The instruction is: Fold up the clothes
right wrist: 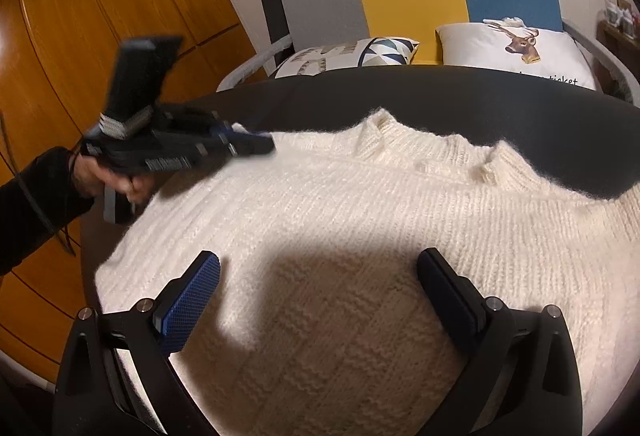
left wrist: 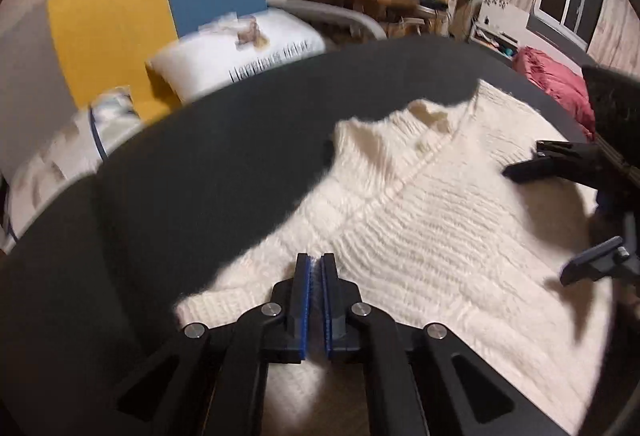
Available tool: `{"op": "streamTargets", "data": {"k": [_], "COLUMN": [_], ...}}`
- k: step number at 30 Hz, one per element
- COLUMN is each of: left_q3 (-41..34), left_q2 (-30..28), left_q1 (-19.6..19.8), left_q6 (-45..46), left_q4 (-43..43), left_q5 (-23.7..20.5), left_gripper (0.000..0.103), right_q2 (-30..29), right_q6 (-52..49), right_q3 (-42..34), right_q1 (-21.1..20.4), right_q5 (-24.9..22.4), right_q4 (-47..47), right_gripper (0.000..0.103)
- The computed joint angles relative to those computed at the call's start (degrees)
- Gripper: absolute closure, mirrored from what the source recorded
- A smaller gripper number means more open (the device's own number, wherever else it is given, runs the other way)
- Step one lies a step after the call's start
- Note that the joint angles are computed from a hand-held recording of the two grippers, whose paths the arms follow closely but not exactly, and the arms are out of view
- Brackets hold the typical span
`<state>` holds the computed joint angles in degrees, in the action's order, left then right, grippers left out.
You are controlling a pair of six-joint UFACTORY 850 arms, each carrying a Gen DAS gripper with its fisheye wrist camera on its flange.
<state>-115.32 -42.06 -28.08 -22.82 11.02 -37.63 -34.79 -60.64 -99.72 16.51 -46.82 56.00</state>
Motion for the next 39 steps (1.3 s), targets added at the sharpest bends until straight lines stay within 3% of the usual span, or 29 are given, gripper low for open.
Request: {"op": "streamTargets", "data": {"k": [2,5,6,9,12,16,18,20,22,25,27,29,31,32,34,37,39], "left_q3": [0.52,3.09,4.71,12.05,17.49,11.77,12.28,16.36,19.48,22.59,25.62,26.86,27.49,27.46,25.16,21.49,19.0], "left_q2": [0.38,2.81,4.38,10.89,15.38,9.98,8.77,11.15,13.29,16.16,18.83,20.47,20.63,20.3,18.32,15.09,12.81], "left_q1": [0.05,0.49,0.68,1.05,0.75,-1.59,-0.92,0.45,0.64,0.17,0.52,1.85,3.91,4.6,5.79,7.49,7.85], "left_q6": [-2.31,-5.95,-8.04,-14.98,-9.89,-6.7,-13.92,-20.18,-26.48,-38.67,-41.53,-34.79,-22.8,-16.8,-4.81,12.4,17.15], "left_q4": [-0.06,1.78,3.12,7.36,4.6,5.53,6.32,2.4,5.13,16.81,19.06,12.85,0.86,-5.13,-17.13,-31.5,-34.43], "left_q5": [0.92,2.05,2.93,8.21,14.02,3.75,3.74,9.94,13.82,13.26,13.52,13.92,16.82,18.04,16.28,12.75,10.64], "left_gripper": [0.098,0.085,0.085,0.086,0.086,0.083,0.083,0.084,0.084,0.084,0.084,0.08,0.076,0.073,0.069,0.069,0.069], "right_q2": [0.24,0.47,0.72,1.4,2.05,-0.25,-2.99,-3.89,-3.39,-2.83,-2.69,-2.35,-2.03,-2.3,-5.07,-11.68,-18.34], "right_q6": [0.34,1.03,1.58,4.57,1.26,3.89,10.49,11.66,12.64,11.49,11.6,8.82,5.75,4.44,4.35,5.91,8.36], "right_q3": [0.36,0.43,0.51,-0.11,-0.99,-5.08,-7.92,-7.89,-7.18,-6.26,-6.4,-6.48,-6.58,-7.08,-11.19,-21.88,-33.78], "right_q1": [0.15,0.59,0.92,2.27,3.19,5.34,6.34,6.17,6.33,6.0,5.46,4.48,3.45,2.91,2.34,1.51,1.13], "right_q5": [0.4,1.37,1.9,3.28,1.65,0.89,1.92,3.46,4.46,4.52,3.47,0.18,-4.2,-7.27,-15.39,-28.33,-35.25], "right_q4": [-0.2,-1.6,-2.79,-8.54,-6.49,-12.33,-19.55,-19.16,-19.8,-18.65,-17.65,-12.38,-6.28,-3.62,-1.57,0.23,0.62], "right_gripper": [0.003,0.003,0.003,0.002,0.002,0.002,0.002,0.0,0.0,0.0,0.0,0.0,0.0,0.0,0.0,0.0,0.0]}}
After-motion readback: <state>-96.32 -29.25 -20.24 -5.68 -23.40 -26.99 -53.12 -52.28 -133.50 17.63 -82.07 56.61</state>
